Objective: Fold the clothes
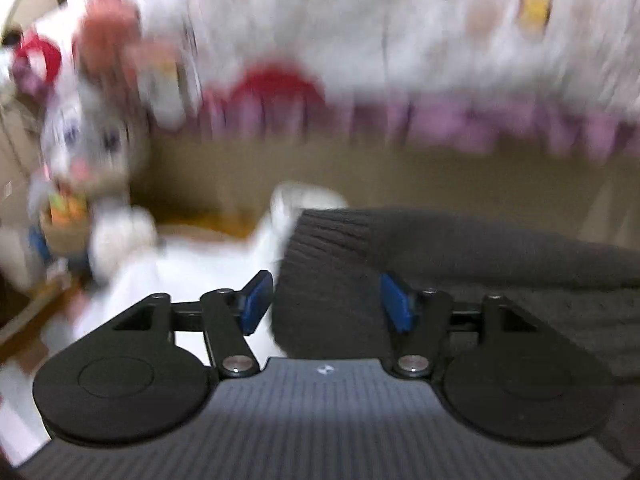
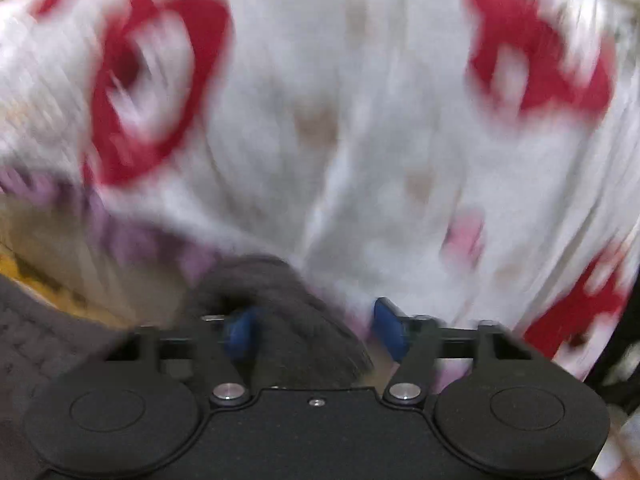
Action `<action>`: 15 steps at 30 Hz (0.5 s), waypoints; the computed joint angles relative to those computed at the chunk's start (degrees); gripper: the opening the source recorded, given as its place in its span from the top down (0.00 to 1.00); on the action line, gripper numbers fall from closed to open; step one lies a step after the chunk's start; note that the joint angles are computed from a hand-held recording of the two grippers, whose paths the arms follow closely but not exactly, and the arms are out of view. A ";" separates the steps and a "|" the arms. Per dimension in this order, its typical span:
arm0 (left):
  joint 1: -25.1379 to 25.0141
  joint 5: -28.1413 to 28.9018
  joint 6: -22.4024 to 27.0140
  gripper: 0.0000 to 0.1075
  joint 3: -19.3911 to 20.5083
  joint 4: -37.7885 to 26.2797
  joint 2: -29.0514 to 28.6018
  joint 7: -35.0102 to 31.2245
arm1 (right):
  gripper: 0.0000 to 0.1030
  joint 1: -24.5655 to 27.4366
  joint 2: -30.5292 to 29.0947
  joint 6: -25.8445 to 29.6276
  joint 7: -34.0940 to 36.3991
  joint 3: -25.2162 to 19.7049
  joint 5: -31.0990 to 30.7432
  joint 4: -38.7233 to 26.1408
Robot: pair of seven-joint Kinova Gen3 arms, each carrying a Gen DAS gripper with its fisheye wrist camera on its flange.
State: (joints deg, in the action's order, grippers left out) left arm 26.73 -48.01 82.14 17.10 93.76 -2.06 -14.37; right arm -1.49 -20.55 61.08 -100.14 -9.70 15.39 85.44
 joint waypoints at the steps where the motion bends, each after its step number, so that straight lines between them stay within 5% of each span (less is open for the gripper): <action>1: 1.02 1.65 -1.94 0.45 -0.20 1.85 -0.49 1.95 | 0.37 1.68 -0.44 -0.37 -2.33 0.19 -1.37 2.19; 6: 2.47 9.31 -9.91 0.43 4.45 11.89 -5.53 9.64 | 0.34 -0.52 -12.42 3.12 -13.35 11.68 -12.99 14.75; 10: 2.36 17.00 -14.84 0.43 6.12 15.31 -9.31 9.48 | 0.34 1.59 -22.19 9.36 -12.21 17.68 -19.25 22.18; 15: 1.82 20.22 -21.35 0.43 8.81 17.01 -11.86 12.87 | 0.33 3.26 -23.19 12.94 -14.93 23.79 -23.79 22.97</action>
